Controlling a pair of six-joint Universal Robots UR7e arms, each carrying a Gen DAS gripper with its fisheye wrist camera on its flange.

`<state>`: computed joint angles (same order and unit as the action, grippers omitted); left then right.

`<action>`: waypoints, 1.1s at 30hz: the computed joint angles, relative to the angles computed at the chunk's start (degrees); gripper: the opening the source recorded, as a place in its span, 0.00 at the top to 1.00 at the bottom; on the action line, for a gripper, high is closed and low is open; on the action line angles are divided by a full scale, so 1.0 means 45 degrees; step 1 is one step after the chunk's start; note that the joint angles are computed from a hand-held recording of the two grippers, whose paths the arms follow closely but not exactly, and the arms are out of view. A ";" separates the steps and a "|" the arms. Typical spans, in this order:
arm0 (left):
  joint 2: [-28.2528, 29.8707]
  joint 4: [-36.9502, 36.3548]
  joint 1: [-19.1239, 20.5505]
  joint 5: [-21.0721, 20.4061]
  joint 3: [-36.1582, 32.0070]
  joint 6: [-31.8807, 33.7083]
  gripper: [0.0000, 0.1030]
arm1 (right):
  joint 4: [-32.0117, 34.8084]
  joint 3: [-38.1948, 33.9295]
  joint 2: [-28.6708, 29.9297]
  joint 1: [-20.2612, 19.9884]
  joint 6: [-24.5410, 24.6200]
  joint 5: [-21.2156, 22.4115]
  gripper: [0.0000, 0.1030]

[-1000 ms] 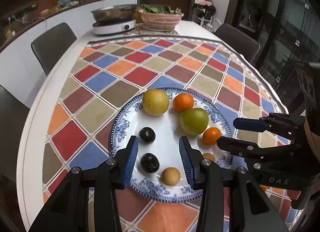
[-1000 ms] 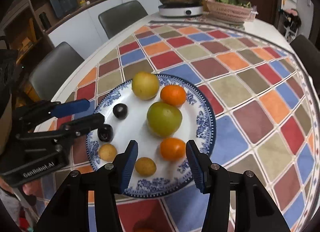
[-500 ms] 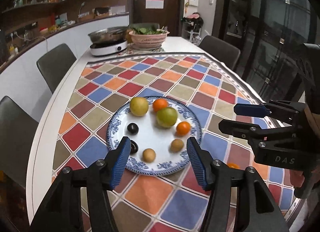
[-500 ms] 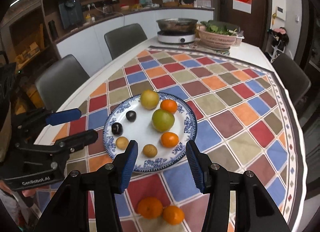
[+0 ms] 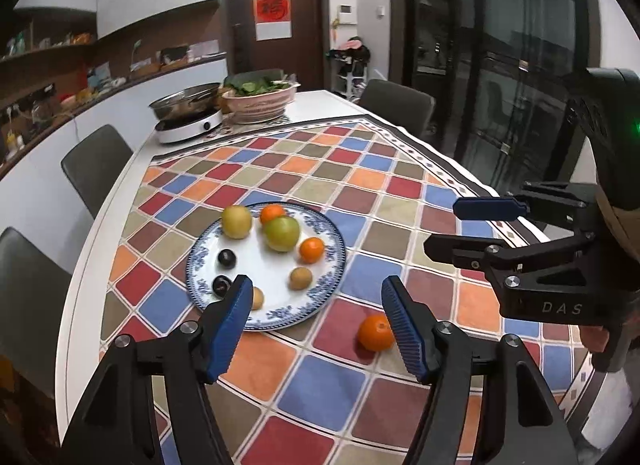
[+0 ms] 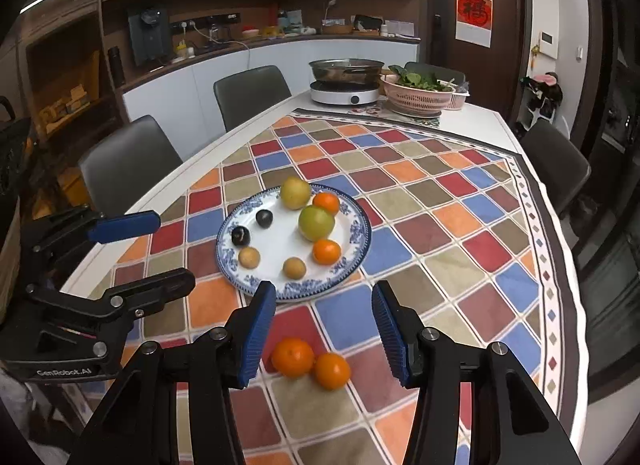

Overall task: Organize fruits
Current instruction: 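Withdraw both open tools toward the last two oranges on the cloth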

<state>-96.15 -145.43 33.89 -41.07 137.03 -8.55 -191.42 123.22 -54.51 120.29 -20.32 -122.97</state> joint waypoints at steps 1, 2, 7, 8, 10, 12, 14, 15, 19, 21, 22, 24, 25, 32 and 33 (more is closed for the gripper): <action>0.0016 -0.0042 -0.0089 -0.0049 0.0084 0.0100 0.36 | -0.0152 0.0144 -0.0062 0.0001 -0.0127 0.0001 0.51; 0.0017 -0.0049 -0.0165 -0.0059 0.0150 0.0148 0.35 | -0.0316 0.0295 -0.0119 0.0000 -0.0258 0.0012 0.51; 0.0132 -0.0295 -0.0450 -0.0124 0.0517 0.0568 0.34 | -0.0811 0.0964 -0.0367 -0.0061 -0.0889 0.0021 0.51; 0.0185 -0.0443 -0.0469 -0.0161 0.0593 0.0696 0.34 | -0.0920 0.1076 -0.0386 -0.0069 -0.1054 -0.0007 0.51; 0.0308 -0.0621 -0.0449 -0.0277 0.0697 0.0910 0.34 | -0.1034 0.1281 -0.0432 -0.0121 -0.1409 -0.0001 0.51; 0.0477 -0.0771 -0.0392 -0.0411 0.0745 0.1128 0.34 | -0.1072 0.1428 -0.0437 -0.0198 -0.1751 -0.0053 0.51; 0.0671 -0.0931 -0.0275 -0.0669 0.0799 0.1486 0.34 | -0.1032 0.1522 -0.0430 -0.0334 -0.2059 -0.0010 0.51; 0.0756 -0.0984 -0.0216 -0.0777 0.0822 0.1662 0.34 | -0.1013 0.1561 -0.0425 -0.0390 -0.2157 0.0010 0.51; 0.1218 -0.1175 0.0087 -0.1124 0.0883 0.2508 0.34 | -0.0890 0.1681 -0.0349 -0.0741 -0.2638 0.0201 0.51; 0.1394 -0.1321 0.0320 -0.1253 0.0902 0.2868 0.34 | -0.0826 0.1689 -0.0260 -0.0877 -0.2879 0.0239 0.51; 0.1517 -0.1370 0.0507 -0.1424 0.0855 0.3012 0.34 | -0.0799 0.1693 -0.0209 -0.0923 -0.2967 0.0233 0.51; 0.1719 -0.1408 0.0784 -0.1676 0.0748 0.3158 0.34 | -0.0709 0.1648 -0.0027 -0.1099 -0.3199 0.0231 0.51; 0.1840 -0.1503 0.0917 -0.1794 0.0721 0.3296 0.34 | -0.0534 0.1598 0.0025 -0.1184 -0.3189 0.0243 0.51; 0.2606 -0.1859 0.1856 -0.2578 0.0471 0.3817 0.41 | 0.0208 0.1299 0.0424 -0.1790 -0.3285 0.0596 0.51; 0.2698 -0.1848 0.1936 -0.2607 0.0440 0.3878 0.41 | 0.0286 0.1243 0.0507 -0.1884 -0.3317 0.0608 0.51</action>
<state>-84.01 -153.74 42.61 -52.80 139.01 8.90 -190.14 128.82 -52.23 111.81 -35.25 -120.24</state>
